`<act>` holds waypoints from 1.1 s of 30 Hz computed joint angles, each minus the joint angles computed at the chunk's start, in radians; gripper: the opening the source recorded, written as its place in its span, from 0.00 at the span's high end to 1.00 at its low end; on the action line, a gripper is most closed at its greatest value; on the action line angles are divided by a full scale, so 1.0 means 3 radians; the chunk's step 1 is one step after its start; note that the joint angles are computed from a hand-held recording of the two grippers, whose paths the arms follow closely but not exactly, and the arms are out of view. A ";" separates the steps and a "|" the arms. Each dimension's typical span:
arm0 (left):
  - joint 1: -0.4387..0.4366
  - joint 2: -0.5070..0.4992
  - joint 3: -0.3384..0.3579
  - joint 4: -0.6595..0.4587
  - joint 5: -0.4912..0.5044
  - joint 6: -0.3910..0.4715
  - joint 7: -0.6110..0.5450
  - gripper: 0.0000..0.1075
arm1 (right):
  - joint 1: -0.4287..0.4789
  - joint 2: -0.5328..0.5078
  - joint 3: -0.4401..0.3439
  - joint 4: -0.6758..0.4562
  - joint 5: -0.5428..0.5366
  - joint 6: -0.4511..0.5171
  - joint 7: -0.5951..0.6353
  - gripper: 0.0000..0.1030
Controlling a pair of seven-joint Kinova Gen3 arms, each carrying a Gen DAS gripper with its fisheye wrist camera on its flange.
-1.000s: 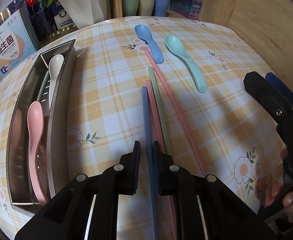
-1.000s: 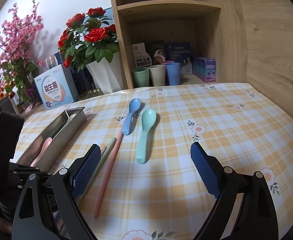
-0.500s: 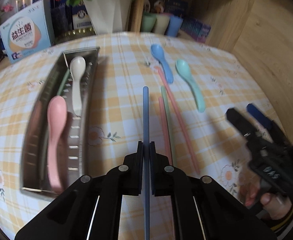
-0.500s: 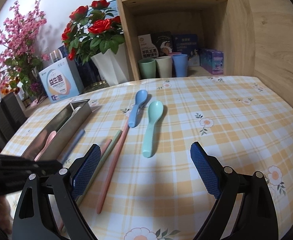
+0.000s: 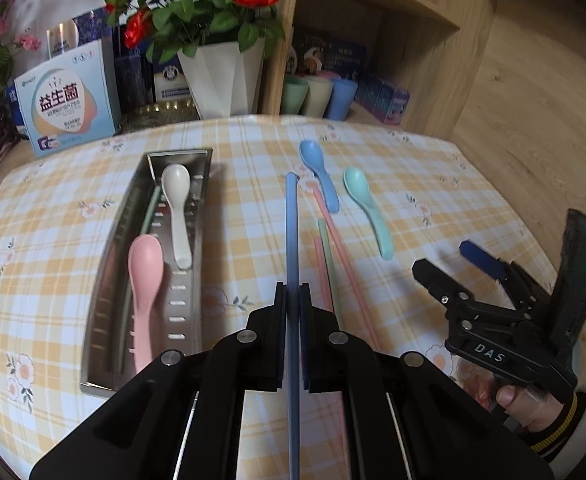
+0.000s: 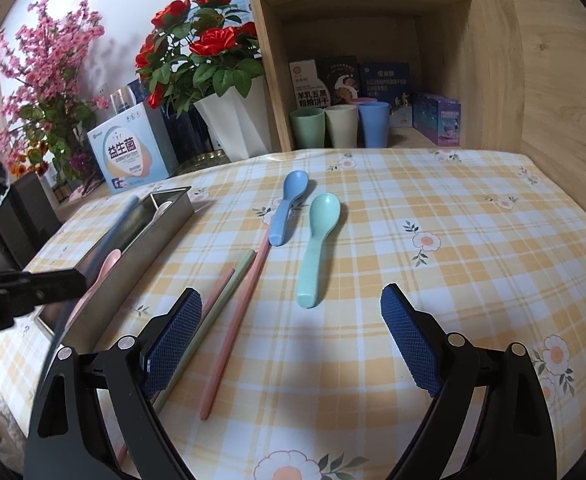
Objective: Organize utensils
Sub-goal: 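Lift the blue chopstick with the left tool while the right tool grasps the teal spoon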
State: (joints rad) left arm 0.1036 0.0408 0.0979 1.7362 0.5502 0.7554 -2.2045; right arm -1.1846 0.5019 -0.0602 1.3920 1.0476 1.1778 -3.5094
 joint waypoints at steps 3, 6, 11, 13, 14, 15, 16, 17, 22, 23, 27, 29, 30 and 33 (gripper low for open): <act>-0.0081 -0.0042 -0.0061 0.0015 0.0178 0.0039 -0.0150 0.95 | 0.0166 -0.0070 -0.0050 0.0019 -0.0178 -0.0199 0.0094 0.15; -0.0137 -0.0074 -0.0111 0.0026 0.0262 0.0046 -0.0201 0.95 | 0.0274 -0.0081 -0.0067 -0.0052 -0.0312 -0.0326 0.0338 0.15; -0.0233 -0.0102 -0.0184 0.0051 0.0363 -0.0004 -0.0206 0.95 | 0.0417 0.0004 -0.0007 -0.0343 -0.0563 -0.0400 0.0850 0.33; -0.0264 -0.0102 -0.0206 0.0055 0.0394 -0.0014 -0.0209 0.95 | 0.0475 0.0040 0.0042 -0.0434 -0.0686 -0.0419 0.0954 0.49; -0.0280 -0.0100 -0.0215 0.0049 0.0408 0.0001 -0.0213 0.95 | 0.0518 0.0082 0.0070 -0.0513 -0.0771 -0.0395 0.1001 0.54; -0.0297 -0.0102 -0.0223 0.0052 0.0418 -0.0001 -0.0211 0.95 | 0.0543 0.0106 0.0102 -0.0551 -0.0834 -0.0395 0.1008 0.56; -0.0308 -0.0106 -0.0227 0.0055 0.0423 -0.0003 -0.0212 0.95 | 0.0562 0.0138 0.0137 -0.0595 -0.0890 -0.0379 0.1003 0.57; -0.0320 -0.0105 -0.0233 0.0052 0.0434 0.0005 -0.0221 0.95 | 0.0587 0.0186 0.0170 -0.0663 -0.0958 -0.0333 0.1009 0.60; -0.0375 -0.0103 -0.0258 0.0042 0.0457 0.0008 -0.0220 0.95 | 0.0696 0.0401 0.0259 -0.0964 -0.1270 -0.0097 0.1177 0.65; -0.0383 -0.0101 -0.0261 0.0042 0.0460 0.0003 -0.0218 0.95 | 0.0704 0.0421 0.0276 -0.0988 -0.1308 -0.0080 0.1195 0.67; -0.0409 -0.0072 -0.0261 0.0033 0.0432 -0.0003 -0.0162 0.95 | 0.0741 0.0500 0.0318 -0.1099 -0.1435 -0.0018 0.1302 0.72; -0.0417 -0.0064 -0.0256 0.0038 0.0420 -0.0012 -0.0143 0.95 | 0.0749 0.0514 0.0334 -0.1125 -0.1474 -0.0030 0.1327 0.75; -0.0419 -0.0061 -0.0252 0.0037 0.0407 -0.0021 -0.0127 0.95 | 0.0757 0.0525 0.0339 -0.1145 -0.1491 -0.0033 0.1350 0.75; -0.0422 -0.0060 -0.0243 0.0036 0.0384 -0.0039 -0.0100 0.95 | 0.0776 0.0591 0.0339 -0.1268 -0.1552 0.0034 0.1497 0.76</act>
State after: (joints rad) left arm -0.0231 0.0227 0.0250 1.7471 0.6655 0.7437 -2.2345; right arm -0.9518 0.6791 0.0414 1.0115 0.5821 1.1878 -3.0604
